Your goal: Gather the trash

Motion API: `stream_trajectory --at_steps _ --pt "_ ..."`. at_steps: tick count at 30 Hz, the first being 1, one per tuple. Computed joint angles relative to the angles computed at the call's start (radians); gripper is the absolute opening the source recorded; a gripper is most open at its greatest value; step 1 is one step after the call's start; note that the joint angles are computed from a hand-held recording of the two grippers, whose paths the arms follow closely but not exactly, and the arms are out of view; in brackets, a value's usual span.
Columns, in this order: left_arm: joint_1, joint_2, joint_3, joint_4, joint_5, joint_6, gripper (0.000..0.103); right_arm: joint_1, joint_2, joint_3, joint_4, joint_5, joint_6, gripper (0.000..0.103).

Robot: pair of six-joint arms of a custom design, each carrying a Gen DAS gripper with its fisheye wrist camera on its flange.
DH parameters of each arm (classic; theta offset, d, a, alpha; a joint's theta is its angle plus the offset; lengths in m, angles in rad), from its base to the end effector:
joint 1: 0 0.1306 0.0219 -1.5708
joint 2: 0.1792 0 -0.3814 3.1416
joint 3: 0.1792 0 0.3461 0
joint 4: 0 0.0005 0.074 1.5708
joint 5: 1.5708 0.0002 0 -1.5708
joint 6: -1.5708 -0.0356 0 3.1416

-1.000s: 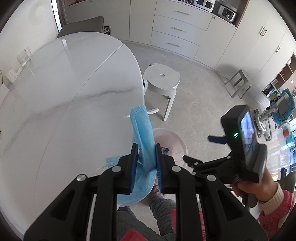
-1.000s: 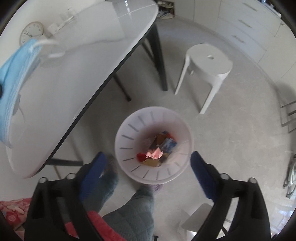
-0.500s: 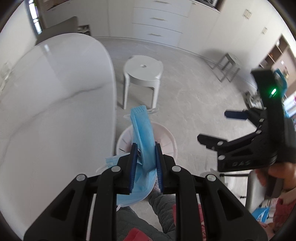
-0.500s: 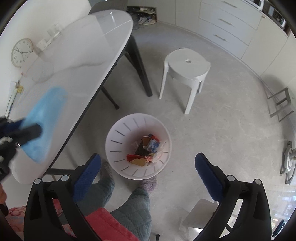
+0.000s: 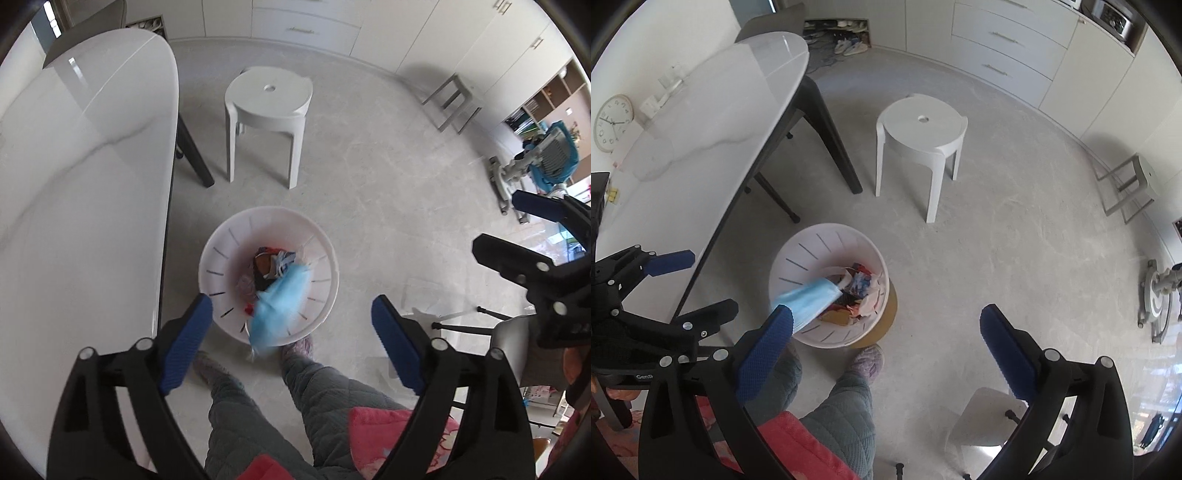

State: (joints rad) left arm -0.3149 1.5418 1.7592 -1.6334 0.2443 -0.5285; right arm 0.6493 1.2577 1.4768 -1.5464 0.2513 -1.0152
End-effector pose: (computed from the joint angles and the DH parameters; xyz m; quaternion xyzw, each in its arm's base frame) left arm 0.4093 -0.1429 0.4751 0.4136 0.8990 -0.1126 0.0893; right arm 0.2723 0.1950 0.4785 0.1941 0.9656 0.0053 0.1731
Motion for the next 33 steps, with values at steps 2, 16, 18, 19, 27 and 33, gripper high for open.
stream_trajectory --at_steps 2,16,18,19,27,33 --pt "0.004 -0.005 -0.002 -0.001 0.003 0.014 0.088 0.001 -0.002 -0.002 0.000 -0.001 -0.003 0.100" --pt "0.040 -0.038 0.036 0.019 0.022 0.054 0.088 0.019 0.033 0.057 -0.002 0.030 0.020 0.101" --pt "0.053 -0.039 0.063 0.022 0.024 0.067 0.088 0.024 0.051 0.091 -0.006 0.046 0.033 0.101" --pt "0.064 -0.041 0.078 0.025 0.024 0.073 0.088 0.027 0.058 0.107 -0.010 0.053 0.039 0.100" --pt "0.155 -0.045 0.250 0.047 0.058 0.114 0.091 0.069 0.160 0.316 -0.029 0.130 0.108 0.100" --pt "0.236 -0.023 0.395 0.049 0.076 0.150 0.092 0.105 0.288 0.582 -0.060 0.184 0.204 0.100"
